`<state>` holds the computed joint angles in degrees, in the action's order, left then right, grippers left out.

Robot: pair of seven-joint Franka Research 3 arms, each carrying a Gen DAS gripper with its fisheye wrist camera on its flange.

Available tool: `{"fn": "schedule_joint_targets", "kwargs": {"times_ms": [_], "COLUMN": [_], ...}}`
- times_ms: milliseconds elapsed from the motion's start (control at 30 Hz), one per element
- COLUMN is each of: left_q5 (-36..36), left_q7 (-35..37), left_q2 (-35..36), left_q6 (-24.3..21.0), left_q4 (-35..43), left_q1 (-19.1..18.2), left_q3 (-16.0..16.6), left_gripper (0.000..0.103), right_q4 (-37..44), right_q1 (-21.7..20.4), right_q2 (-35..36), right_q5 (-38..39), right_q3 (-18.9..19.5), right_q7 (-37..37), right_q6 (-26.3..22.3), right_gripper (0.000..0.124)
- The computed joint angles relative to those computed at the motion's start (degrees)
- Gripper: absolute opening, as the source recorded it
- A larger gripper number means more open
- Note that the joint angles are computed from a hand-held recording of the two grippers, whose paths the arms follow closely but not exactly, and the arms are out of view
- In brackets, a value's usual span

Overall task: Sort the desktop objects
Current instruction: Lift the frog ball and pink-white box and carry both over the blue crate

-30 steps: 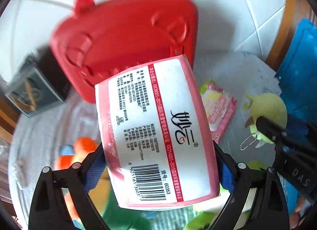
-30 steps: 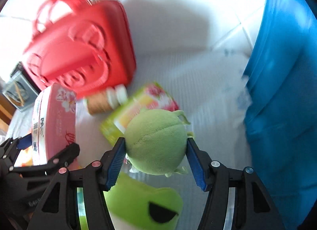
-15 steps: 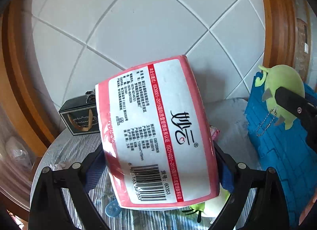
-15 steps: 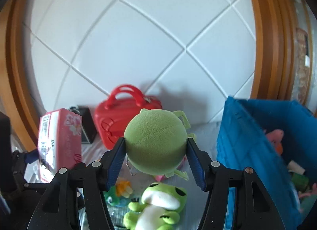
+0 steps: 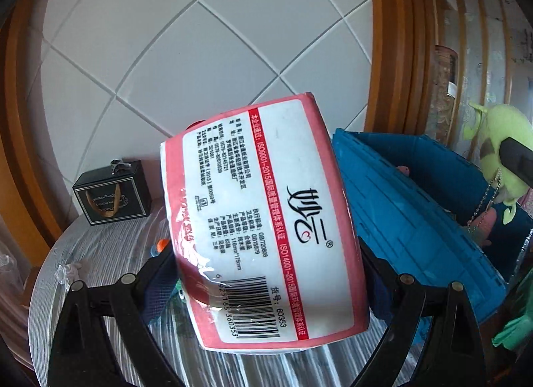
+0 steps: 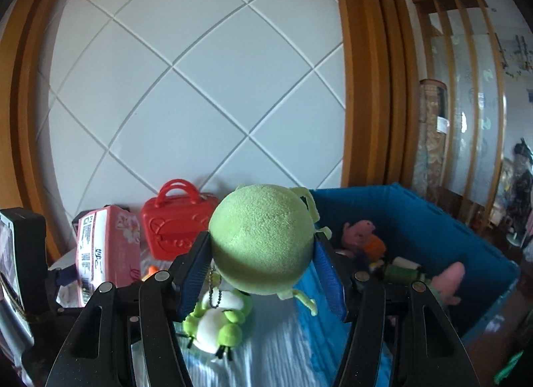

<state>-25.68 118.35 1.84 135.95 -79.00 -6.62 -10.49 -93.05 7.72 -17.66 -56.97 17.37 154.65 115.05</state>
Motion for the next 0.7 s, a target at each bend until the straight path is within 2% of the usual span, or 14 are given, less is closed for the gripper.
{"fn": "schedule_joint_targets", "kwargs": {"times_ms": [133,233,300,400,500,567,633,700], "left_q5": [-2.4,-0.6,1.4,6.8,17.9,25.8,34.4,39.8], "left_q7": [1.0,-1.7,-4.8,-11.7,-24.3,-32.5,-39.9,-43.8], "left_q2": [-5.9,-10.0,-11.7,-12.3,-10.9,-8.4,-4.9,-1.3], "left_q6": [1.9,4.2,6.0,9.3,10.8,10.0,6.7,2.8], "left_q4": [-5.4,-9.1,-10.9,-12.2,-11.3,-8.8,-5.0,-1.3], "left_q1": [-2.0,-5.1,-7.4,-10.2,-11.6,-12.9,-14.9,-17.6], "left_q3": [-0.5,-1.2,-2.1,-4.6,-9.3,-12.1,-14.5,-15.3], "left_gripper": [0.095,0.096,0.096,0.096,0.096,0.096,0.096,0.096], "right_q4": [-6.6,-12.1,-16.6,-22.6,-28.8,-31.4,-33.1,-34.1], "right_q1": [-1.2,-2.8,-3.4,-3.7,-3.8,-3.6,-3.6,-4.2], "right_q2": [-9.0,-16.6,-22.4,-29.7,-36.5,-39.2,-40.4,-40.9], "right_q5": [0.5,1.7,2.7,3.7,3.6,3.8,3.7,4.1], "right_q3": [0.9,0.3,-1.4,-5.5,-11.5,-16.8,-21.8,-25.7], "right_q7": [0.4,-0.3,-1.5,-5.6,-10.4,-14.7,-19.3,-23.5], "right_q6": [-3.4,-3.7,-2.7,0.4,5.6,9.7,13.9,16.1], "right_gripper": [0.06,0.061,0.061,0.061,0.061,0.061,0.061,0.061]}}
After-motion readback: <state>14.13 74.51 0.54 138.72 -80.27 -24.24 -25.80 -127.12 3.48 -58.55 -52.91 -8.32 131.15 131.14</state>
